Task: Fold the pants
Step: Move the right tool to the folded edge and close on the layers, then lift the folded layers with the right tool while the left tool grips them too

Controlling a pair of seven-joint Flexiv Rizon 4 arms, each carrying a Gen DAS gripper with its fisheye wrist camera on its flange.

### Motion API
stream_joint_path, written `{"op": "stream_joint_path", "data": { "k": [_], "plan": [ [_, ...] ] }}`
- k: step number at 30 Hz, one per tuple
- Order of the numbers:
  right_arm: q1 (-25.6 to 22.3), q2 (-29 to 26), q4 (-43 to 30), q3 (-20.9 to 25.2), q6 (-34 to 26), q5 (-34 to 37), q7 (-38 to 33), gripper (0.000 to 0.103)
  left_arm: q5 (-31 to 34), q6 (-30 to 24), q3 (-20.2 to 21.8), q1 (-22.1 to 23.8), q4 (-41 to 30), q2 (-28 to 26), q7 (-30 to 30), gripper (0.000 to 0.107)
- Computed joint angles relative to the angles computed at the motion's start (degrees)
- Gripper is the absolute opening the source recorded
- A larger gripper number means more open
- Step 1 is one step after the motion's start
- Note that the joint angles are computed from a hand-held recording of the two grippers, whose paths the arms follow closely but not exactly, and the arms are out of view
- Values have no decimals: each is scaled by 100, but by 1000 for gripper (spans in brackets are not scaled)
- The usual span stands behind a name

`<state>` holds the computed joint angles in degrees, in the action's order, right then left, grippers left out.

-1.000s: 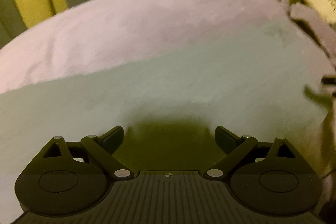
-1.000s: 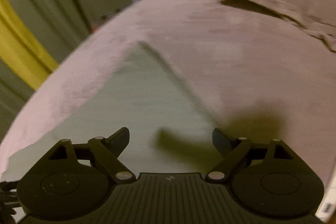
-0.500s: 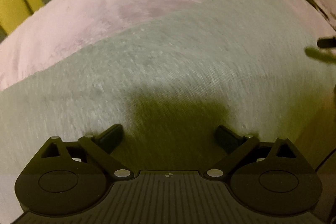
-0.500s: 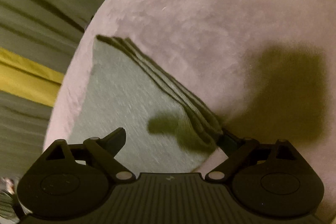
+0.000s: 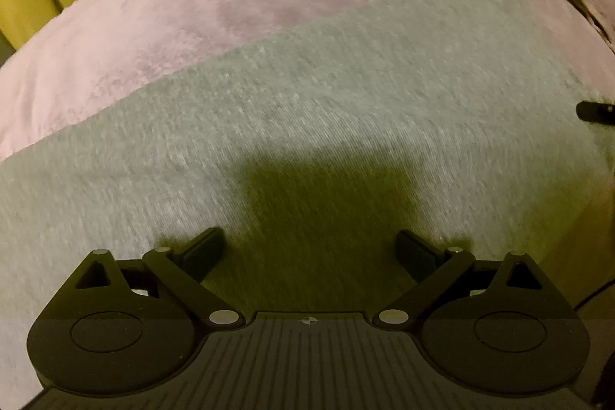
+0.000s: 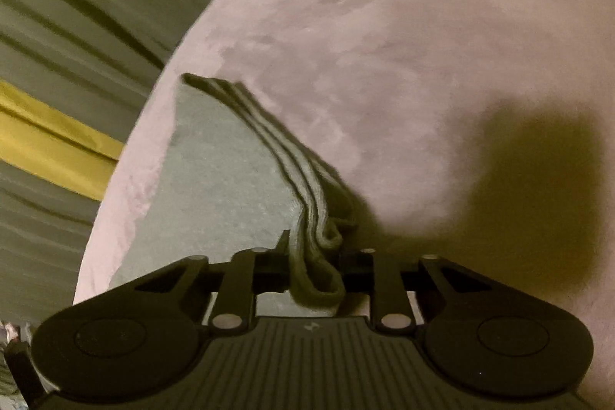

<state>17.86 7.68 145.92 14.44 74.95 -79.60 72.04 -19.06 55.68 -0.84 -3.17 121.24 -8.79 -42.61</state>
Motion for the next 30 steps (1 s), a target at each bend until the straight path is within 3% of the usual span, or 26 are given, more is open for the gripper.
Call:
{"op": "stream_joint_path", "data": {
  "k": [2,5,9,12,16,18,21,25,27,30],
  "plan": [
    [180,-57,-89,172,-365,679,-533,16,-45,-210,6,36,-87,-12,-43,99],
    [198,-54,-270,158,-446,363,-327,14,-374,-591,13,159,-194,-36,22,99],
    [410,-233,-847,215,-797,469,-1018,14,-909,-1295,62,362,-448,-113,-225,99],
    [486,-595,-1414,52,-537,-89,-1269,14,-1285,-1753,100,529,-625,-208,-351,99],
    [678,-1504,-2482,-225,191,-556,-2155,14,-1352,-1552,221,657,-637,-204,-475,98],
    [861,-2071,-3048,-302,592,-292,-2967,14,-1555,-1411,264,796,-625,-203,-338,98],
    [1133,-2948,-3767,-123,909,811,-4753,14,-2015,-1291,303,1019,-635,-264,-205,98],
    [1023,-3883,-4318,759,626,2481,-6614,15,-2557,-1009,187,1164,-607,-389,520,98],
    [1174,-3919,-4264,547,753,2549,-6446,15,-2668,-1101,125,1204,-675,-492,823,98],
    [1526,-3664,-4008,-105,1239,2430,-6030,15,-2929,-2208,34,1415,-1005,-752,794,97]
  ]
}}
